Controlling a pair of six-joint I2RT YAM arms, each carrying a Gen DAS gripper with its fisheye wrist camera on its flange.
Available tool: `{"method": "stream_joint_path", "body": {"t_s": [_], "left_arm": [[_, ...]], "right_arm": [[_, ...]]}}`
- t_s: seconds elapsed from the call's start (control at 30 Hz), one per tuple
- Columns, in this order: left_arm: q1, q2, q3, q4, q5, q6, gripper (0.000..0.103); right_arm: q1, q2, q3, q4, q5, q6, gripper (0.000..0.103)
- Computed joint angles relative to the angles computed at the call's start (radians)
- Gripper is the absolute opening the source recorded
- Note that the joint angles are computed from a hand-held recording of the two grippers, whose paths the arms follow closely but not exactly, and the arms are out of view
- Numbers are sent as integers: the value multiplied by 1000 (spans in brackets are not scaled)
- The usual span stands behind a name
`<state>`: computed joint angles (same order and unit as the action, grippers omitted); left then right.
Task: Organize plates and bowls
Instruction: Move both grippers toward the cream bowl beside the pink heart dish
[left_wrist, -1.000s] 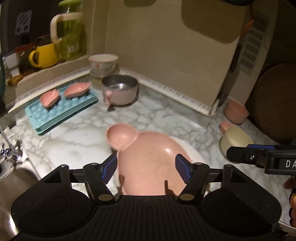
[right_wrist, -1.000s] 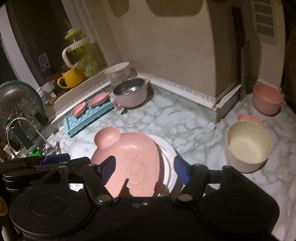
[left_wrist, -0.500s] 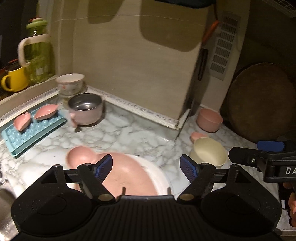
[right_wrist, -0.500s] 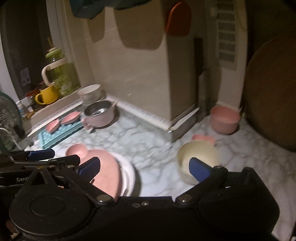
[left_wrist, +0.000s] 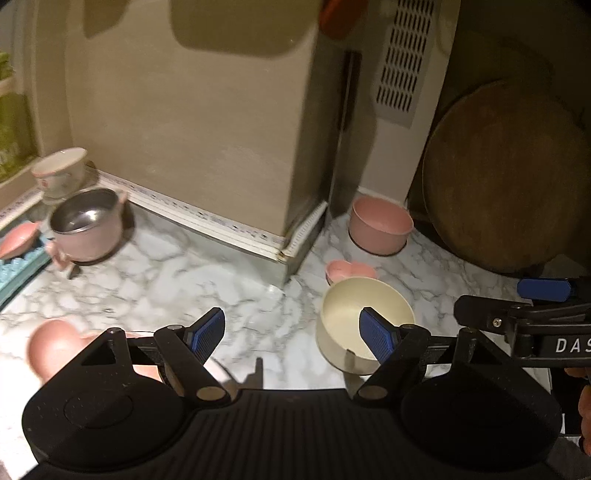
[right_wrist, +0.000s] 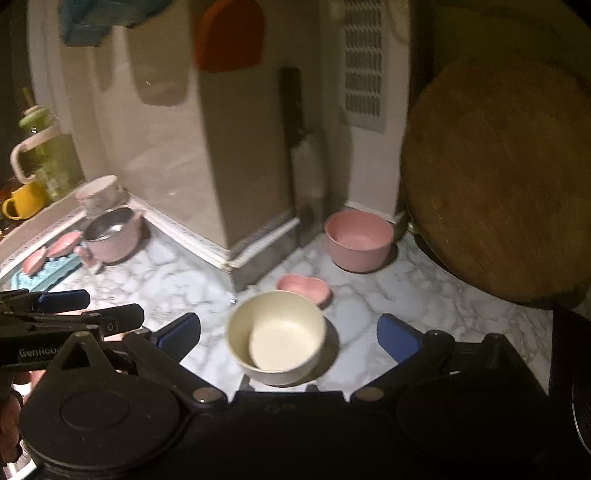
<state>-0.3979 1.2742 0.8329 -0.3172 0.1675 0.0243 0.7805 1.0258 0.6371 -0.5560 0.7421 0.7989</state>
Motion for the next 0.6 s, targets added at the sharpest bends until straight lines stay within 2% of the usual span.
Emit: {"method": "stream_joint_path", "body": {"t_s": [0.23,0.43,0.6], "left_arm": [[-97,182,77,41,-65,-62,80],[-132,310,137,49,-91,-90,80],[-147,400,183,41,-120,-119,80]], "right_arm": [[-296,-28,-95,164,-243,-203,99],[-456,38,-126,257,-369,-285,96],[-561,116,-142,335,-489,-315,80]]}}
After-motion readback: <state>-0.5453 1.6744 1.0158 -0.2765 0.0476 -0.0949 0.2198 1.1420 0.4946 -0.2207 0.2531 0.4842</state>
